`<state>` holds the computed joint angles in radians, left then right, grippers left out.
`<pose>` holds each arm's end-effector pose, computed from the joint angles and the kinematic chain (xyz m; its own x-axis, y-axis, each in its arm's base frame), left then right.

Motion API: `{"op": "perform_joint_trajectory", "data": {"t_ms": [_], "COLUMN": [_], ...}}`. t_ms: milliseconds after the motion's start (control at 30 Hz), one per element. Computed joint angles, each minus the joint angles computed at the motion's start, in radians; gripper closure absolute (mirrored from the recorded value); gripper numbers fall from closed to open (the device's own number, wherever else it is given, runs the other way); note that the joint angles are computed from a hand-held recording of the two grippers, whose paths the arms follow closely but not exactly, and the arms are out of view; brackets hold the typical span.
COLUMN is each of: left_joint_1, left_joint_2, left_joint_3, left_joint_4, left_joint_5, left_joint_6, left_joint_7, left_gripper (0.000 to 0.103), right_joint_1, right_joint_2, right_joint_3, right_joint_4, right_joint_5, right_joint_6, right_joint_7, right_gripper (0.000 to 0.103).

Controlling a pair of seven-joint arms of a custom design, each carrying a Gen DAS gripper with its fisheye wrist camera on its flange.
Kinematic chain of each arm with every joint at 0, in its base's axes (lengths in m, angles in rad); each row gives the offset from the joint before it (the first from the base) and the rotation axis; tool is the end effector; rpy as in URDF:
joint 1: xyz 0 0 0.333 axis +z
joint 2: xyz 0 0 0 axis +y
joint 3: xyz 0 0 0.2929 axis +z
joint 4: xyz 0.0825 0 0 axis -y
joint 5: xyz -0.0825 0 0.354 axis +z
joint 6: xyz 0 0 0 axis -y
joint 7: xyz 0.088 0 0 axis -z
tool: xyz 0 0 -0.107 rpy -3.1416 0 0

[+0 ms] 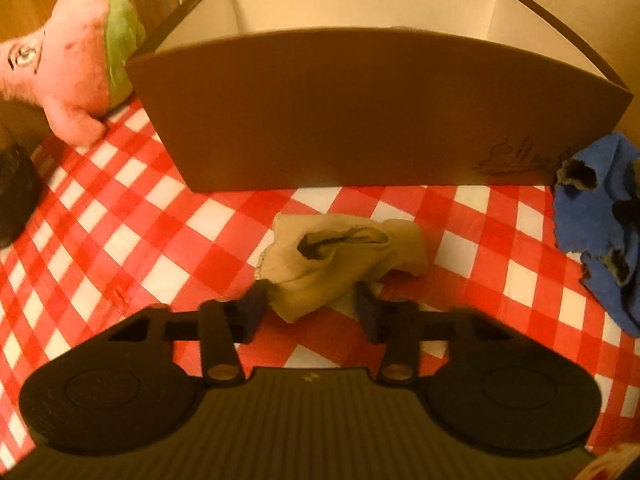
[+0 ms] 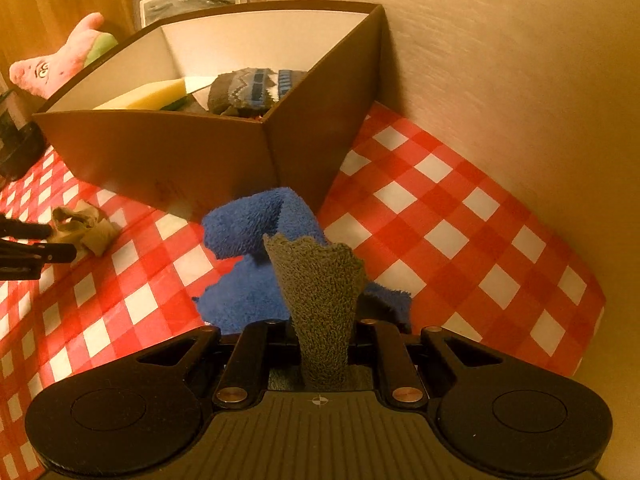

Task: Organize soft objects
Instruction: 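Grasp the beige sock with the left tool while the right tool holds the blue cloth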

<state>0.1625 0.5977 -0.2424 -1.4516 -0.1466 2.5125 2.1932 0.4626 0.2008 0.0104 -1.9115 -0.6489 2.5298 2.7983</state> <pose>0.7108 -0.0186 0.3915 -0.4968 -0.8671 -0.0377 -0.7400 0.4458 -0.5037 0.5384 0.2823 0.4278 -0.2669 -0.9608 -0.0748 -0.7757 0.2603 -0.5749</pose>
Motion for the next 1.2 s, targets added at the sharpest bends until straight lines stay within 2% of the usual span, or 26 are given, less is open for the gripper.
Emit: {"op": "perform_joint_trajectory", "data": {"t_ms": [33,100,267,433,500,567,700,767,833,867,1067,1133,1200], "left_joint_1": [0.001,0.014,0.027,0.027,0.025,0.014,-0.018,-0.024,-0.026,-0.029,-0.039,-0.039,-0.031], "left_joint_2": [0.0,-0.008,-0.1,-0.214,-0.25,-0.275,-0.288,-0.273,-0.249,-0.235,-0.156,-0.136,-0.123], "left_joint_3": [0.0,-0.01,-0.015,-0.008,-0.004,0.008,0.038,0.041,0.039,0.038,0.035,0.036,0.032], "left_joint_4": [0.0,-0.007,-0.127,-0.25,-0.286,-0.307,-0.314,-0.296,-0.271,-0.257,-0.176,-0.148,-0.127], "left_joint_5": [-0.001,-0.018,-0.063,-0.131,-0.17,-0.193,-0.17,-0.159,-0.146,-0.134,-0.08,-0.068,-0.072], "left_joint_6": [-0.005,-0.023,0.0,-0.068,-0.097,-0.115,-0.063,-0.035,-0.023,-0.023,-0.055,-0.074,-0.099], "left_joint_7": [-0.003,0.008,0.021,-0.003,0.01,0.017,0.025,0.046,0.064,0.069,0.051,0.022,0.0], "left_gripper": [0.081,0.097,0.1,0.1,0.098,0.092,0.063,0.056,0.043,0.041,0.044,0.054,0.058], "right_joint_1": [-0.001,0.0,0.0,0.002,0.003,0.003,0.004,0.005,0.005,0.005,0.005,0.005,0.005], "right_joint_2": [0.0,0.002,0.006,0.01,0.01,0.011,0.01,0.01,0.01,0.01,0.009,0.007,0.005], "right_joint_3": [0.0,0.0,-0.001,-0.002,-0.003,-0.003,-0.005,-0.004,-0.005,-0.005,-0.005,-0.005,-0.004], "right_joint_4": [0.0,0.002,0.006,0.01,0.01,0.01,0.009,0.008,0.006,0.005,0.003,0.0,-0.003], "right_joint_5": [0.003,0.004,0.006,0.01,0.012,0.013,0.013,0.014,0.013,0.014,0.015,0.014,0.015], "right_joint_6": [0.001,-0.002,0.0,0.001,0.002,0.004,0.005,0.007,0.01,0.012,0.014,0.016,0.017], "right_joint_7": [0.0,-0.001,-0.01,-0.016,-0.018,-0.02,-0.02,-0.02,-0.016,-0.015,-0.014,-0.013,-0.012], "right_gripper": [0.089,0.089,0.089,0.089,0.089,0.089,0.089,0.089,0.089,0.089,0.089,0.089,0.089]}}
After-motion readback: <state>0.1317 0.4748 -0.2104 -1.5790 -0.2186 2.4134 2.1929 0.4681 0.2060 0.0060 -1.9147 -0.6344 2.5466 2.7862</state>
